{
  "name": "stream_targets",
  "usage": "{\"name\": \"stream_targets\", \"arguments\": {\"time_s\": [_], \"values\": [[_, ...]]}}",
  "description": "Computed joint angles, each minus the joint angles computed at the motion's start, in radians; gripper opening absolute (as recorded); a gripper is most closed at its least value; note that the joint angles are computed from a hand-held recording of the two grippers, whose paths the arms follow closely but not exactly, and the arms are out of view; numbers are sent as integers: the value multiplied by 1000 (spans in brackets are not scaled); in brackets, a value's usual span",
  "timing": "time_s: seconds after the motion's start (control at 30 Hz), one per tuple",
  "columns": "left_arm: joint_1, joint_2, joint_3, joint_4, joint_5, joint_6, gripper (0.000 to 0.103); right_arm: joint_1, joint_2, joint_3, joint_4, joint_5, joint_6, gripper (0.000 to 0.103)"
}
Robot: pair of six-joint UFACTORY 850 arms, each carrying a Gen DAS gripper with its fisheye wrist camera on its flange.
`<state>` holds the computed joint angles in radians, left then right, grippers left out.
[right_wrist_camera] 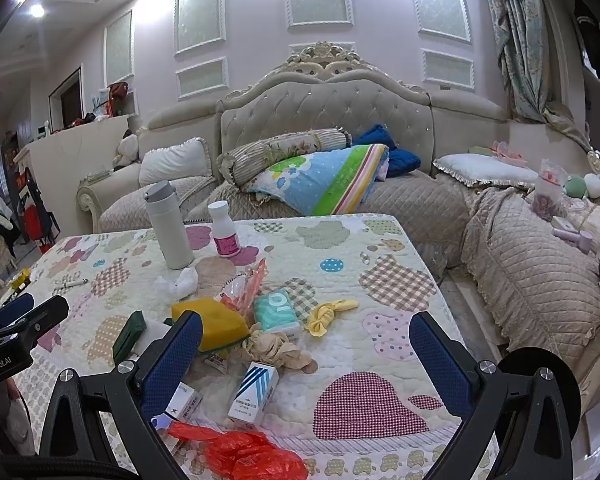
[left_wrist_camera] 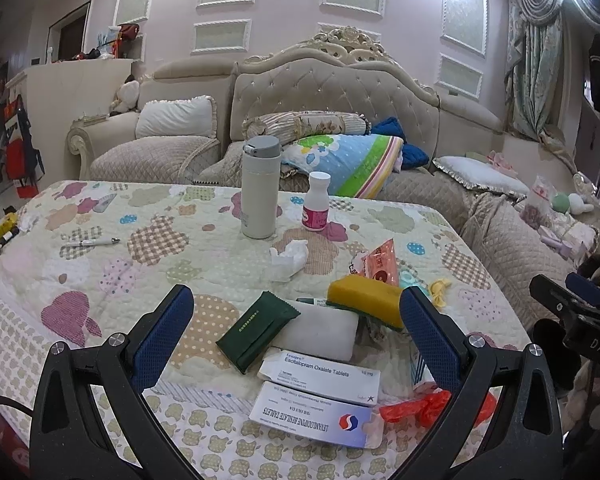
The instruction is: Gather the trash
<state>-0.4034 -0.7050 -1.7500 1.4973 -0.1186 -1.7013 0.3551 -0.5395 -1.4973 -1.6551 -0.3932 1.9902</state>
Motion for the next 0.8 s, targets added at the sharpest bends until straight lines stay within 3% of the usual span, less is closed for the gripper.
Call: {"name": "stream_targets", "arguments": {"time_s": [0.47, 0.8], "values": [[-1, 0, -5, -32, 1, 26, 102, 4, -7, -12, 15, -1, -14, 103], [-1, -10, -24, -177, 3, 174, 102, -1, -15, -28, 46, 8, -48, 103]]}}
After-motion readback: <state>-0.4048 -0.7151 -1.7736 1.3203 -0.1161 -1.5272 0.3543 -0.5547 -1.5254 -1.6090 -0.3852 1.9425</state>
